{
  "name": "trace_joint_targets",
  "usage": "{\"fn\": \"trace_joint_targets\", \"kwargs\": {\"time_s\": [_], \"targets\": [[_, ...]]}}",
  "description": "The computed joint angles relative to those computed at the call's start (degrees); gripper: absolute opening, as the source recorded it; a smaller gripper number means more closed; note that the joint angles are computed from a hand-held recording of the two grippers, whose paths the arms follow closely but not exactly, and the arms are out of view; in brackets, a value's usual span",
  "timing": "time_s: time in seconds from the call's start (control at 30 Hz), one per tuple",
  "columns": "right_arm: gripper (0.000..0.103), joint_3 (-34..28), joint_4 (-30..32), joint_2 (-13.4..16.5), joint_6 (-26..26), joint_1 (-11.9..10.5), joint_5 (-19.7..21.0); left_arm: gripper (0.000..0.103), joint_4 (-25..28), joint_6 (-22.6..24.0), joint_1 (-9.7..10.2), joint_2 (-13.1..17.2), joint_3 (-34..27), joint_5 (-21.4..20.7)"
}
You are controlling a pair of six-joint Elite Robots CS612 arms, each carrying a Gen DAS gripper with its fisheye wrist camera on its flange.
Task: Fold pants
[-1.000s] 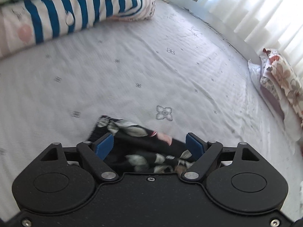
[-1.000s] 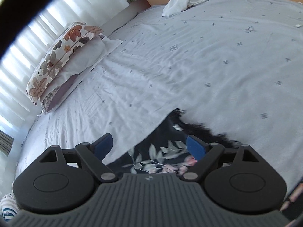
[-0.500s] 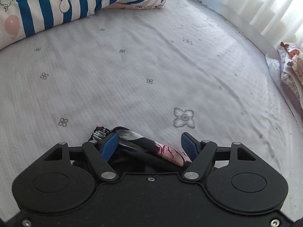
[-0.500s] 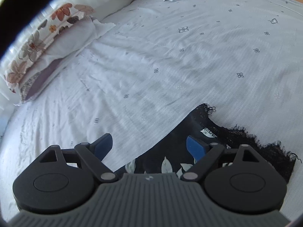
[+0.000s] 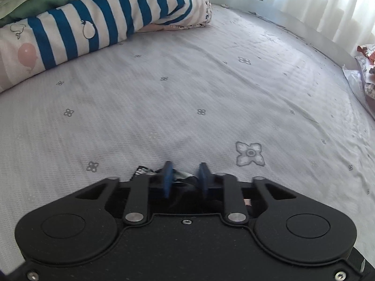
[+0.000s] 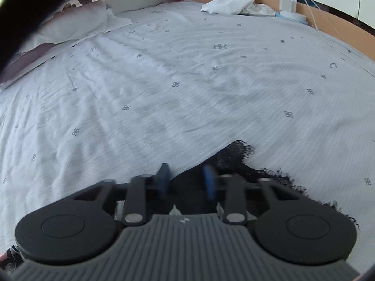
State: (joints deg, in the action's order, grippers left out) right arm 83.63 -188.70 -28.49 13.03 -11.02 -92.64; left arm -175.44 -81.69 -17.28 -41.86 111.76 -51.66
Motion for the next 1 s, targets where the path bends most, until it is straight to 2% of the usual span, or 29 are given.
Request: {"fn": "trace_joint_targets", "kwargs": {"time_s": [0.03, 0.1, 0.2, 0.5, 0.53, 0.6, 0.63, 0.67, 0.7, 0.73, 0.93, 1.0], "targets": [[0.004, 0.3, -0.1, -0.2, 1.0, -0.4, 1.1, 0.009, -1.5, -0.3, 0.08, 0.0, 0.6, -0.3], [0.002, 1.0, 0.3, -0.8, 4.0, -1.0, 2.3, 0.003, -5.0, -1.2, 0.19, -0.2, 1.9, -1.0], [0.002, 2.0, 0.0, -1.6, 6.1, -1.8, 4.6, 0.001, -7.7, -1.3, 0.15, -0.7, 3.3, -1.4], [0.002, 7.2, -5.5, -5.5, 3.8, -3.4, 4.7, 0.001, -12.2, 0.8, -1.6, -3.7, 7.1, 1.1], [0.007, 7.7, -4.4, -6.2, 4.2, -3.9, 6.5, 0.001, -12.2, 1.2, -1.81, -4.1, 7.4, 1.3], [0.019, 8.2, -0.5, -7.2, 5.8, -5.1, 12.9, 0.001, -12.4, 1.9, -2.12, -4.6, 8.0, 1.5], [0.028, 8.3, 0.5, -7.4, 7.1, -5.4, 15.5, 0.001, -12.7, 2.0, -2.28, -4.8, 8.2, 1.7], [0.038, 8.5, 1.1, -7.5, 7.7, -5.5, 17.7, 0.001, -12.9, 2.0, -2.41, -5.0, 8.5, 1.9], [0.062, 8.5, 1.8, -7.5, 7.5, -5.5, 19.6, 0.001, -13.1, 1.8, -2.51, -5.2, 8.7, 2.0], [0.068, 8.3, 2.6, -7.5, 6.7, -5.4, 21.8, 0.001, -13.3, 1.7, -2.54, -5.4, 8.9, 1.9], [0.078, 6.1, 9.4, -6.8, 3.7, -3.1, 30.9, 0.001, -15.3, 3.2, -2.27, -5.4, 9.6, 1.5], [0.079, 5.4, 11.2, -6.5, 3.4, -1.8, 31.6, 0.001, -15.8, 3.1, -2.11, -5.3, 9.8, 1.0]]}}
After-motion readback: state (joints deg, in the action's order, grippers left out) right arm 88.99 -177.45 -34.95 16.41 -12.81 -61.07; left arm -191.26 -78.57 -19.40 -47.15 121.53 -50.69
